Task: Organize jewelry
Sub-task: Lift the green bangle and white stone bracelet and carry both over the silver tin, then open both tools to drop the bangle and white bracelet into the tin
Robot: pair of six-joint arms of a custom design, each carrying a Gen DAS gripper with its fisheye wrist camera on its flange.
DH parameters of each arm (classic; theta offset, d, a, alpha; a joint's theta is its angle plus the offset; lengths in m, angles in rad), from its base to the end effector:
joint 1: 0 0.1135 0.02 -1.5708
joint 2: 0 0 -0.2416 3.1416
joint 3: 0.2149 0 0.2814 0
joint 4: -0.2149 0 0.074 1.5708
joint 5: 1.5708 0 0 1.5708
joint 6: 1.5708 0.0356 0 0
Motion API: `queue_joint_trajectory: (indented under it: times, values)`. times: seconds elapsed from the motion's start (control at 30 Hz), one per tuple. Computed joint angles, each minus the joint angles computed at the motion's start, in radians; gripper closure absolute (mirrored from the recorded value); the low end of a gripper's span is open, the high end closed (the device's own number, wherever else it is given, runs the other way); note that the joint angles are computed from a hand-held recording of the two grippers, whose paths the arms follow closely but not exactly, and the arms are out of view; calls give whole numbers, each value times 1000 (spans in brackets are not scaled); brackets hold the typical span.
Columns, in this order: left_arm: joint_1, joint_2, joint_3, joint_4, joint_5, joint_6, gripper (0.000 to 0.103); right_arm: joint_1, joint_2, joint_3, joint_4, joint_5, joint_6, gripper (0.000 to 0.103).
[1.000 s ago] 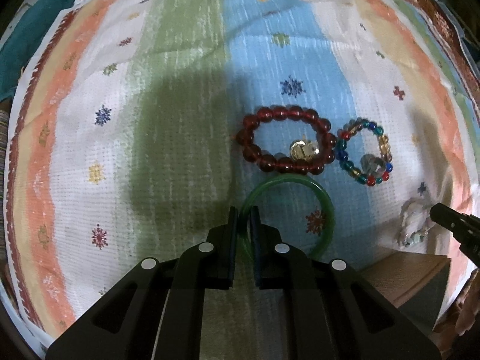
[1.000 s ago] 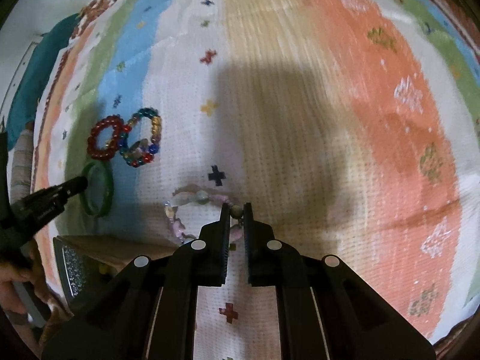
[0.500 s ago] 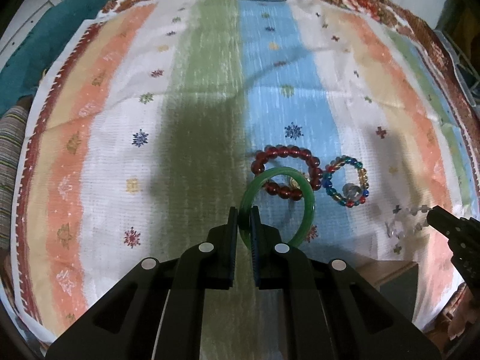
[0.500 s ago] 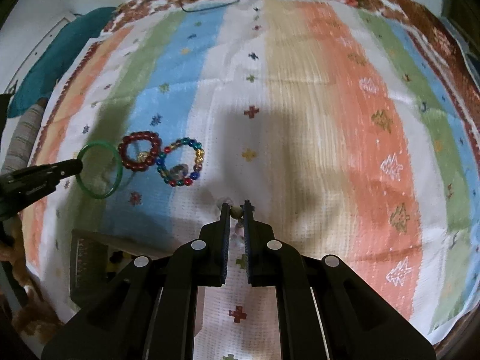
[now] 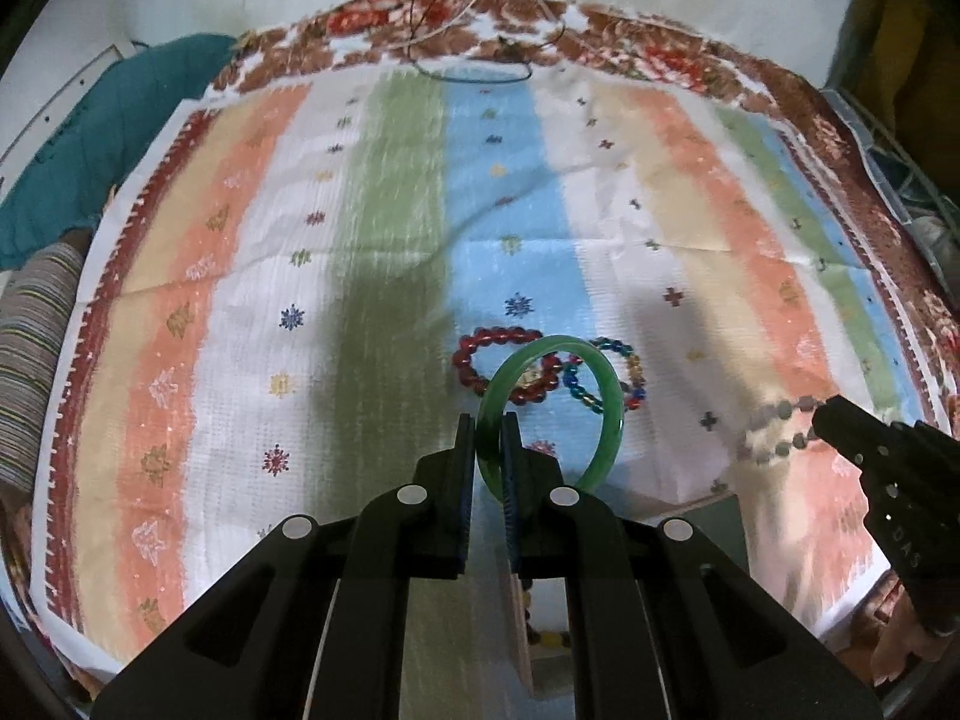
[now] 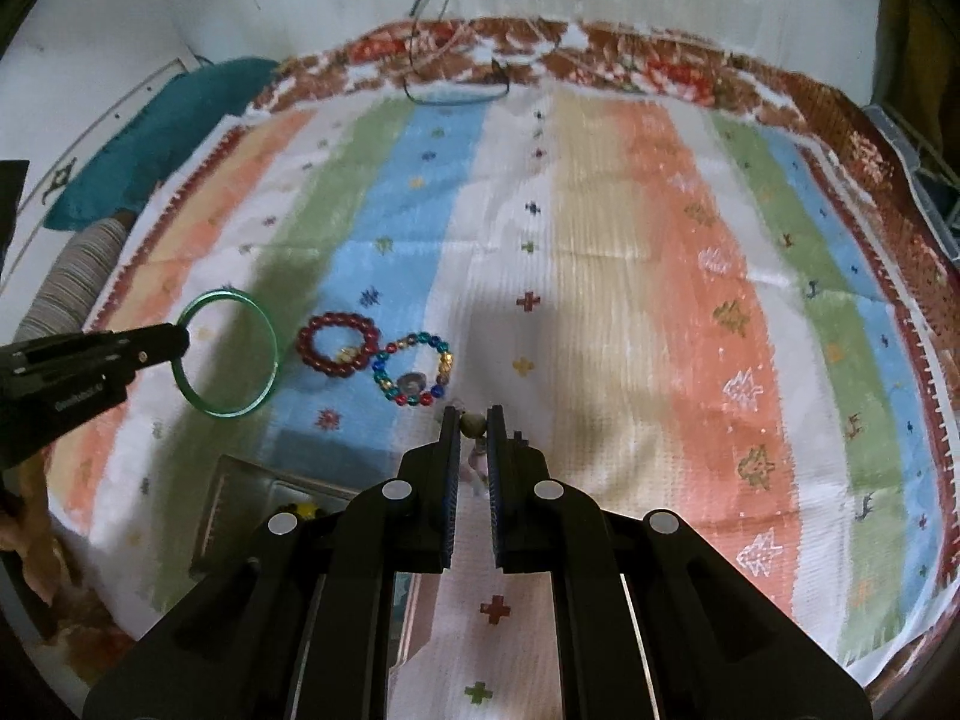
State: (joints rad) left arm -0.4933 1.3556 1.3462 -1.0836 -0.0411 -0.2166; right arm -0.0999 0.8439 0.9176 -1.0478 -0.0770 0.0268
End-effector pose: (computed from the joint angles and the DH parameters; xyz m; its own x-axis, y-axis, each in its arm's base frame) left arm 0.2599 -0.1381 0.3096 -0.8620 0.2196 -0.4569 0.2778 0.9586 -0.0632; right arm 0.1901 -0.0163 0.2835 -0.8213 0.1092 -0.5600 0.0785 0.9938 0.0787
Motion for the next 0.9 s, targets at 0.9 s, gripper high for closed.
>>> queue_joint_trajectory:
  times: [0.9]
  values:
    - [-212, -342, -129, -56, -128, -77, 95, 244, -359, -62, -105, 142, 55, 94]
